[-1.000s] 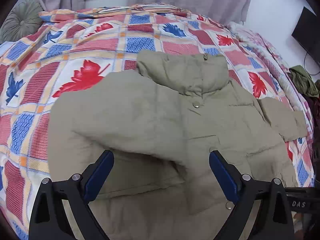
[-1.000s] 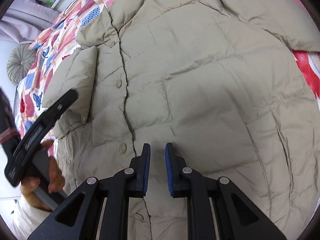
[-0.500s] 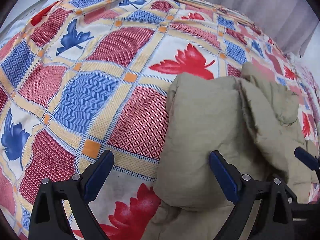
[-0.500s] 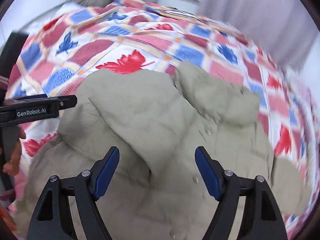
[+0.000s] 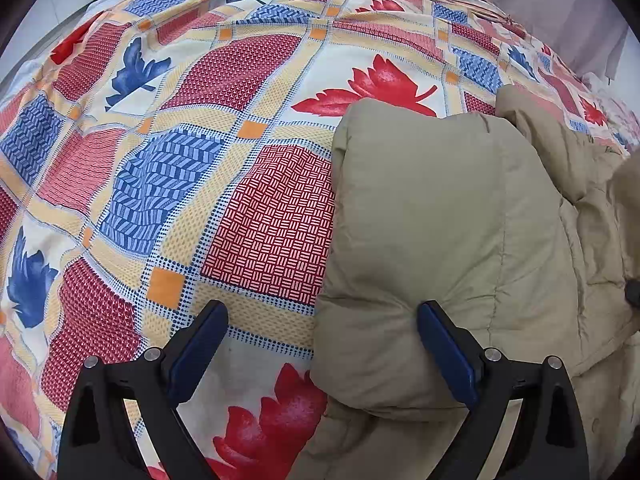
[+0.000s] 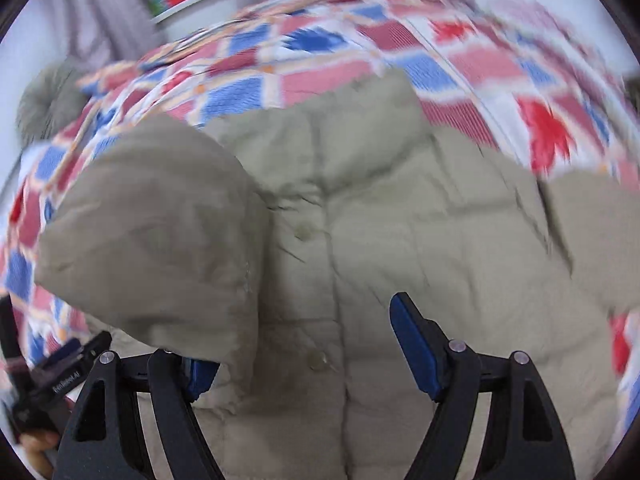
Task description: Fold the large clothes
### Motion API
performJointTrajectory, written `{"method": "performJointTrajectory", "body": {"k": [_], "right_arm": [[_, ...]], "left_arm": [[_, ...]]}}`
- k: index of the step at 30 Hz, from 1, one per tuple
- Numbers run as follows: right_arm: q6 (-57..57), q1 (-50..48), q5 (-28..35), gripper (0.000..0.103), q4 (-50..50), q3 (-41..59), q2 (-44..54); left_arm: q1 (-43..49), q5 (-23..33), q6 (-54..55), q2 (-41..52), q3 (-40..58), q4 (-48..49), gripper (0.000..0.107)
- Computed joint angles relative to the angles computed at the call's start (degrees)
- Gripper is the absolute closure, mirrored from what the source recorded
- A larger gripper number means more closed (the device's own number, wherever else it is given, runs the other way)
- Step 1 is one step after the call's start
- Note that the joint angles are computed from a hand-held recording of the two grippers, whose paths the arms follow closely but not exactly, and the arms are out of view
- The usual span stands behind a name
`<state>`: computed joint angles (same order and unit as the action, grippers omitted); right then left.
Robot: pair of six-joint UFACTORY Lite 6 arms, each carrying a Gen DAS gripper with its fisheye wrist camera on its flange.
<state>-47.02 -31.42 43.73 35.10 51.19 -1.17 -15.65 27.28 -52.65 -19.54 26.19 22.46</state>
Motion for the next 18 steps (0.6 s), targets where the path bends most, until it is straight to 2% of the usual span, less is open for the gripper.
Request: {"method": "performJointTrajectory", "body": {"k": [1, 2, 3, 4, 7, 8, 9, 10, 11, 14, 18], "right_arm": [[-0.64, -2.39, 1.66, 0.033, 1.49, 0.78, 2.48], [-0.95, -4.42, 3.42, 0.061, 2.42, 1.83, 5.52], [-0.33, -5.61, 4.27, 0.071, 2.27, 2.64, 7.68], [0.36, -7.10, 4.95, 0.073, 2.40, 3.29, 9.76], [0.33, -11.88, 8.76, 0.072, 3.47, 5.68, 13.28], [1.25, -13.11, 9.37, 0.069, 2.61, 6.42, 13.19], [2.01, -14.06, 9.86, 0.064, 1.70, 6.83, 12.72], [2.59, -15.42, 10.57, 0.052, 0.92, 7.69, 12.40], [2.62, -16.97, 11.37, 0.047, 0.69, 8.64, 12.03], [1.12, -19.16, 13.23, 0.047, -0.11, 10.75, 10.19], [-2.89, -18.87, 16.84, 0.052, 1.42, 13.09, 7.94]], "left_arm": [[-0.12, 0.37, -0.27, 0.35, 0.34, 0.04, 0.010], [-0.22, 0.75, -0.51, 0.51, 0.55, 0.04, 0.010], [-0.31, 1.30, -0.52, 0.52, 0.78, -0.09, 0.010], [-0.43, 2.20, -0.29, 0.67, 1.41, -0.26, 0.010], [-1.73, 6.78, -2.49, -1.41, 2.54, 2.93, 0.011], [-1.92, 8.53, -2.80, -3.20, 2.78, 3.98, 0.011], [-1.46, 9.73, -1.99, -5.06, 2.98, 4.02, 0.011], [-0.44, 10.77, -0.23, -6.94, 3.41, 3.32, 0.011], [1.02, 11.41, 2.15, -8.33, 3.83, 2.17, 0.011], [6.03, 11.55, 11.20, -10.01, 6.21, -3.46, 0.011], [8.69, 9.18, 16.23, -7.33, 9.70, -7.91, 0.011]]}}
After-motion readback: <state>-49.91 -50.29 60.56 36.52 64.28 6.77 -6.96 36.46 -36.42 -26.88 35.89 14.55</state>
